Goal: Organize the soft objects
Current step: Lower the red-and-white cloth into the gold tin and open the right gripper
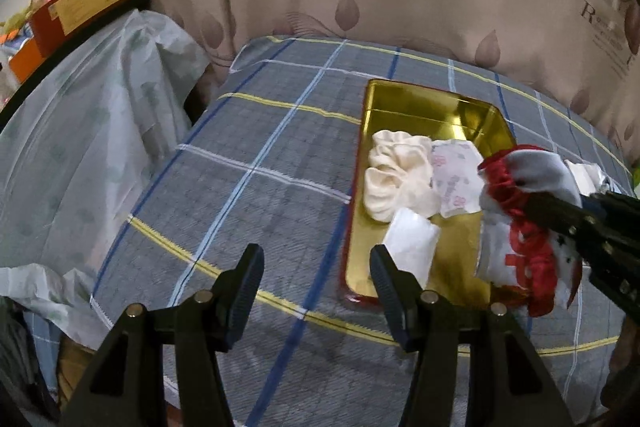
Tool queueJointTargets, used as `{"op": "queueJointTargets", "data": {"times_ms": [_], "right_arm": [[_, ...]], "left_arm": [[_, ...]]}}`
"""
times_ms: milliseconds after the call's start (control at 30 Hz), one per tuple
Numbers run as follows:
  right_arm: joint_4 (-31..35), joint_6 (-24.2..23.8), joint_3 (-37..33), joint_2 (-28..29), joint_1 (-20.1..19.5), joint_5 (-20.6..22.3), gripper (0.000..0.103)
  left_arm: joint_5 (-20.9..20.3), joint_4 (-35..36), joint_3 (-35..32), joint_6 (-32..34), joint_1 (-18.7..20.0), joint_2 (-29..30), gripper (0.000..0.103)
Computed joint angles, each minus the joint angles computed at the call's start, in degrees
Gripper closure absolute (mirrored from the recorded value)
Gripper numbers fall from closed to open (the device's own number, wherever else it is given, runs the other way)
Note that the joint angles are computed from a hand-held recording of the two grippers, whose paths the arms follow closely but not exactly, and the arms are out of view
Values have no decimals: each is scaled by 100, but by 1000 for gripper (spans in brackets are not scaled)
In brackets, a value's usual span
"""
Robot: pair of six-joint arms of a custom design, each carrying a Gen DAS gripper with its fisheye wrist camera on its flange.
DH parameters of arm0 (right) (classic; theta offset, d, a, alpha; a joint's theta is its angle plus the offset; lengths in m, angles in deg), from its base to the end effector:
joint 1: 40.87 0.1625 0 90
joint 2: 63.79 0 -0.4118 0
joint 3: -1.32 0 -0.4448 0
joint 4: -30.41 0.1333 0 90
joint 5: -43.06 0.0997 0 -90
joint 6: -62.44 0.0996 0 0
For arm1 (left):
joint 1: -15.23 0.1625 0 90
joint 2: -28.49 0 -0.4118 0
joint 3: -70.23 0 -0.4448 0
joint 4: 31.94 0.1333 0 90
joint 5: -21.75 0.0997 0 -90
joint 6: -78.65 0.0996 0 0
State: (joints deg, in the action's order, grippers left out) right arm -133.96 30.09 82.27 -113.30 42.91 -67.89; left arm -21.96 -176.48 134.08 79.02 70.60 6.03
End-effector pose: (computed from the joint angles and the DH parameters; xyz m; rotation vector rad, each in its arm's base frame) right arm 0.0123 -0.7892 0.2435 0.3812 -2.4323 0.7614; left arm -0.3010 -0.7972 -0.0186 0.6026 2.3004 -0.5607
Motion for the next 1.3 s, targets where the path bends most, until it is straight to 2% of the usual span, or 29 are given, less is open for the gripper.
{"op": "queueJointTargets", "data": {"times_ms": [200,467,567,700,733,767,800,867,1000,1133,1200,1300], "right_arm": [[216,176,-401,283,-3,56,89],[604,538,-849,486,-46,400,89],[859,633,-1012,610,-70,308,89],[944,546,-1080,753,-65,-3,83],[851,501,-1056,778,-49,-133,81],[762,421,-1023,783,-37,-208,71],[615,294,-983,796,-11,-322,51],[229,22,-885,818,55,-616,31],[-511,-490,-512,658,153,-781,31],[-742,-521,30,242,168,-621,30],[-845,-524,310,38,151,-521,25],[-1146,-594,786,-248,116,-534,24]], "left_arm": [[80,-76,80,-2,5,-72,47],[54,26,60,-117,2,-106,47],[40,42,103,-127,-14,-161,47],[53,-7,216,-103,-47,-268,47],[79,-27,243,-104,-54,-285,47],[101,-17,257,-106,-60,-300,47],[104,-27,267,-104,-64,-310,47],[115,-73,291,-105,-71,-324,47],[122,-75,314,-133,-93,-340,47],[79,-112,347,-121,-116,-352,47],[55,-129,358,-103,-137,-339,47],[-20,-73,319,-65,-170,-279,47]]}}
